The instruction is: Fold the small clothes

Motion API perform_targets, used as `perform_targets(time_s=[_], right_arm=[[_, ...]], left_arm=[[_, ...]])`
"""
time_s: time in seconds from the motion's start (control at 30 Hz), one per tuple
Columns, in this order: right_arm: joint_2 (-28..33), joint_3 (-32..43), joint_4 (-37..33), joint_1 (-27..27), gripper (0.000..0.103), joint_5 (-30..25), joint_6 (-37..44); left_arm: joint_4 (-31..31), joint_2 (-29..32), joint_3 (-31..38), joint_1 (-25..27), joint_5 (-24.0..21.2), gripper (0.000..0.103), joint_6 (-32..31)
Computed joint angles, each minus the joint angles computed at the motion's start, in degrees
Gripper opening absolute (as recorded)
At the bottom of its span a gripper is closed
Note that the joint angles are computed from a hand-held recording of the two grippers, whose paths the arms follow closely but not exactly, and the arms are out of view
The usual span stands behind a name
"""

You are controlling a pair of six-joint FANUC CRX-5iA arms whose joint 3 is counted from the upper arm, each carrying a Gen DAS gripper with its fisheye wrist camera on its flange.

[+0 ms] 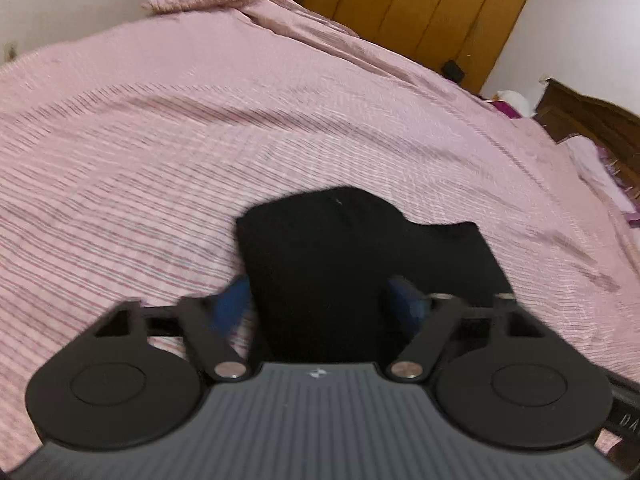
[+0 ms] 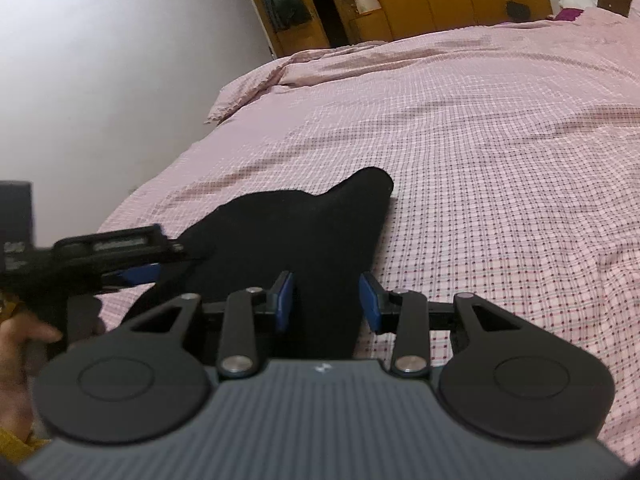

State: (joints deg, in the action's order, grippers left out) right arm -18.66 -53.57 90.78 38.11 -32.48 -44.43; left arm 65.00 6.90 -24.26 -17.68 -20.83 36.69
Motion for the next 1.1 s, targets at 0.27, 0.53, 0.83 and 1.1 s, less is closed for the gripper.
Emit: perform_targets(time_s=[0.27,0.53,0.83,1.1], right_arm=[[0.43,0.5,5.12,-1.8,0.04,4.24,-2.76],[4.49,1.68,5.73,0.44,0.04,1.41,0.06],[-0.57,-0.22,1.58,2.16,0.042,0.86,-0.37],[-3.47,-1.15,-9.27,9.9,0.042,-5.02,6.27]], left_arm=[[2.85,-0.89,-0.87,-1.3,4.56,0.02,-3.16],[-13.19,2.36,2.92,0.36,5.64,0.021,6.42],[-16.63,-6.46,-1.65,2.26,1.93,0.067,5.25],[-24.56,-12.01,-4.77,4.39,-2.59,0.076,7.47]])
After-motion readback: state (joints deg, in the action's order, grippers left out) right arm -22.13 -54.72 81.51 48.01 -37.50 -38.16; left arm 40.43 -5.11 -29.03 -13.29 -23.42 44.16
